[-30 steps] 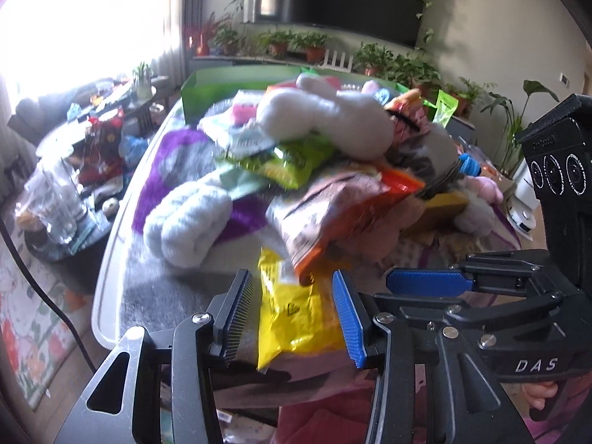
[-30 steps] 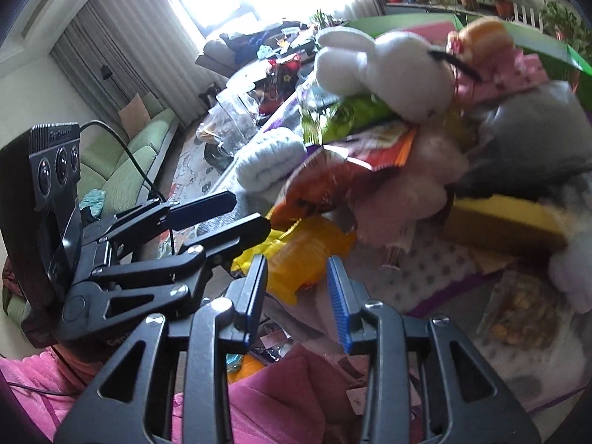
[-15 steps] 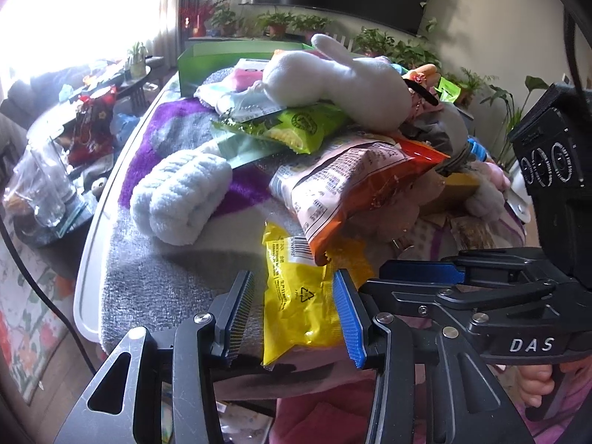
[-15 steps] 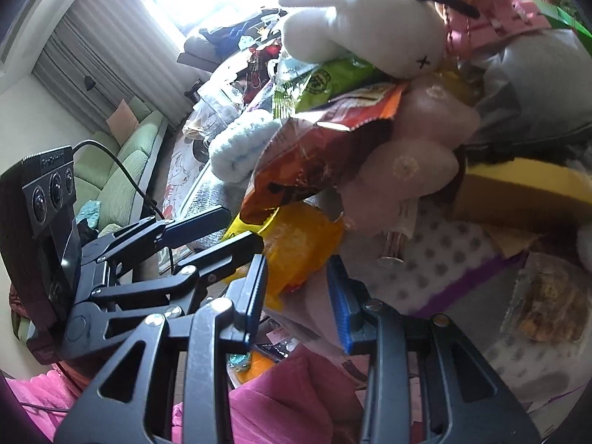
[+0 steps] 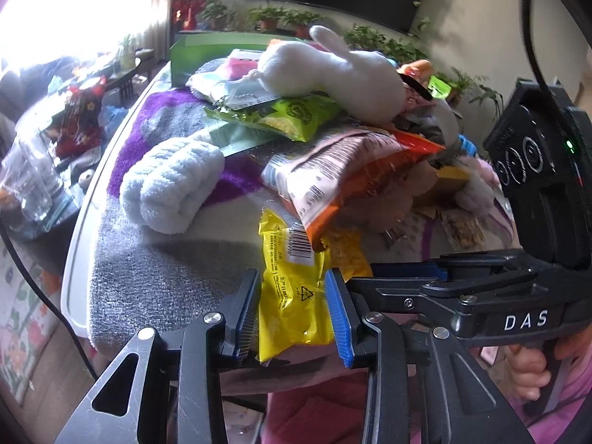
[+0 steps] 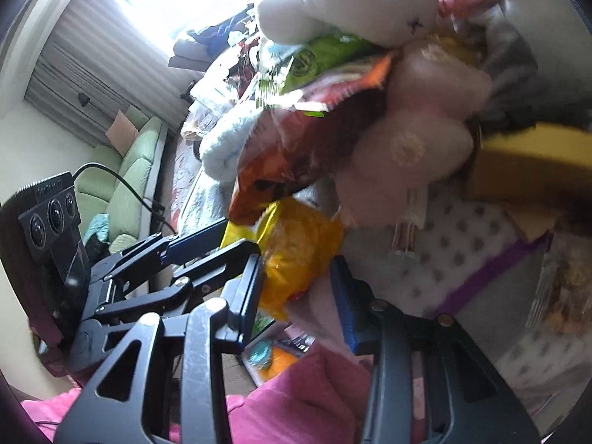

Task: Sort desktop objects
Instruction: 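Close both grippers on the yellow snack bag, then lift the yellow snack bag up out of the pile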

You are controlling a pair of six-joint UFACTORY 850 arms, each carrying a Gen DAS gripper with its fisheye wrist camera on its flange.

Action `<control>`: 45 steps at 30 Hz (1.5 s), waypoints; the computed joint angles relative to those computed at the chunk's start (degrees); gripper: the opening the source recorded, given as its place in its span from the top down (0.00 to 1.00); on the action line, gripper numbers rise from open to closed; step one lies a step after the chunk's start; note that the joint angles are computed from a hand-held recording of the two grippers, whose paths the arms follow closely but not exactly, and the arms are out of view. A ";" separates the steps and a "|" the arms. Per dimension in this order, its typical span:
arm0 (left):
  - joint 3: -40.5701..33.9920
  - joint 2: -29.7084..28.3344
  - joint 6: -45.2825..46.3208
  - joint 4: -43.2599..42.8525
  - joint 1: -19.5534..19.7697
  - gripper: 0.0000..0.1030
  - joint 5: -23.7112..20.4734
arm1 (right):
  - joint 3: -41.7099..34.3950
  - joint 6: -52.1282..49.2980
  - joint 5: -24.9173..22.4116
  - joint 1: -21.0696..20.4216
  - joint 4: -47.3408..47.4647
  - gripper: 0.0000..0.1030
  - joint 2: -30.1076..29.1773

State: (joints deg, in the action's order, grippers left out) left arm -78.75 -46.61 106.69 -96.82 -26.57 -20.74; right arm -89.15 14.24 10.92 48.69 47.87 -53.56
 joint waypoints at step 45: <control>7.42 5.95 3.97 -2.66 -2.66 0.73 0.82 | 7.26 -10.94 6.42 3.31 10.80 0.71 5.92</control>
State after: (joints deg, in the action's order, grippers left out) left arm -71.33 -40.66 110.66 -99.48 -29.23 -19.92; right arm -81.89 3.29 17.34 51.99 58.67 -47.64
